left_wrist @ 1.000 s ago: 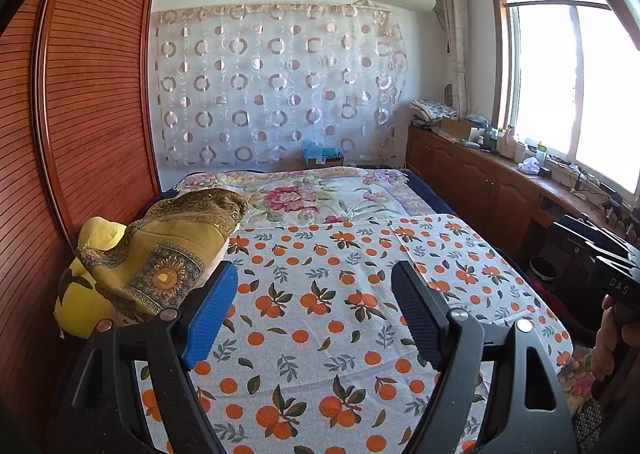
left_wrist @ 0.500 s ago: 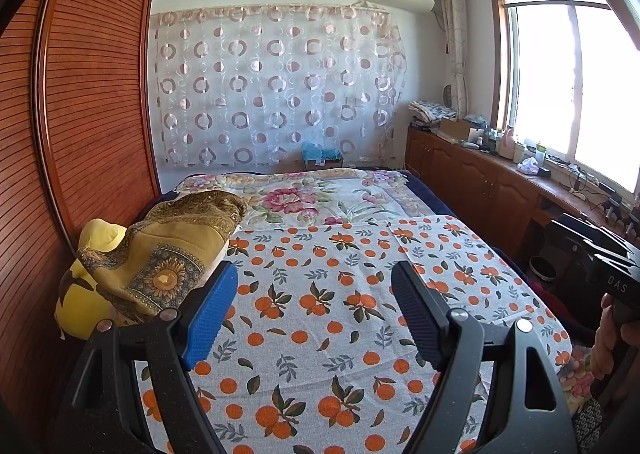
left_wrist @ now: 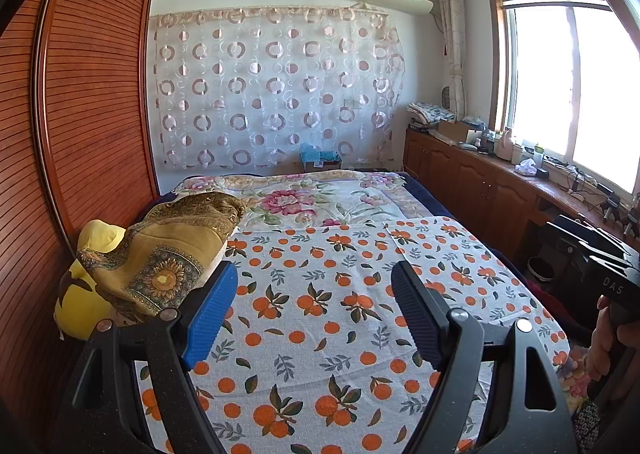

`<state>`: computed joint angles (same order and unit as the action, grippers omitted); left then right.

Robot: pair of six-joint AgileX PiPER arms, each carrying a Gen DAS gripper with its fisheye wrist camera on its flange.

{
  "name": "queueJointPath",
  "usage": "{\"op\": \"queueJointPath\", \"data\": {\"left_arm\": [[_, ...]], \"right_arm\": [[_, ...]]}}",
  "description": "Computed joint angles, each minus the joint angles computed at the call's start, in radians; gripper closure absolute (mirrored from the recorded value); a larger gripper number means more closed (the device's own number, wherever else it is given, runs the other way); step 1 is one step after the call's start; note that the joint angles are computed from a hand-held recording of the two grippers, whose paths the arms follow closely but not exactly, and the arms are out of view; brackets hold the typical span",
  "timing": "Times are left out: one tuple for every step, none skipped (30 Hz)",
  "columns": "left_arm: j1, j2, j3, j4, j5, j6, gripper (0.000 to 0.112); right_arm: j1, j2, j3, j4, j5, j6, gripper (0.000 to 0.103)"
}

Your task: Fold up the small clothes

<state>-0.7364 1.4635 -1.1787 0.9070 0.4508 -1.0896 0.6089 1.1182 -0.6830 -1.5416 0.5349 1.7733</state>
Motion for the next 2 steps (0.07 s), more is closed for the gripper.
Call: {"op": "queueJointPath", "data": {"left_arm": [[0.0,0.0,0.001,0.002,-0.001,-0.002,0.032],[0.0,0.0,0.001,0.002,0.0,-0.003,0.032]], "right_arm": [[-0.001,-0.001,0.001,-0.002,-0.001,0.001,0.041],[-0.001,0.0,0.001,-0.002,-0.001,0.001,0.041]]}}
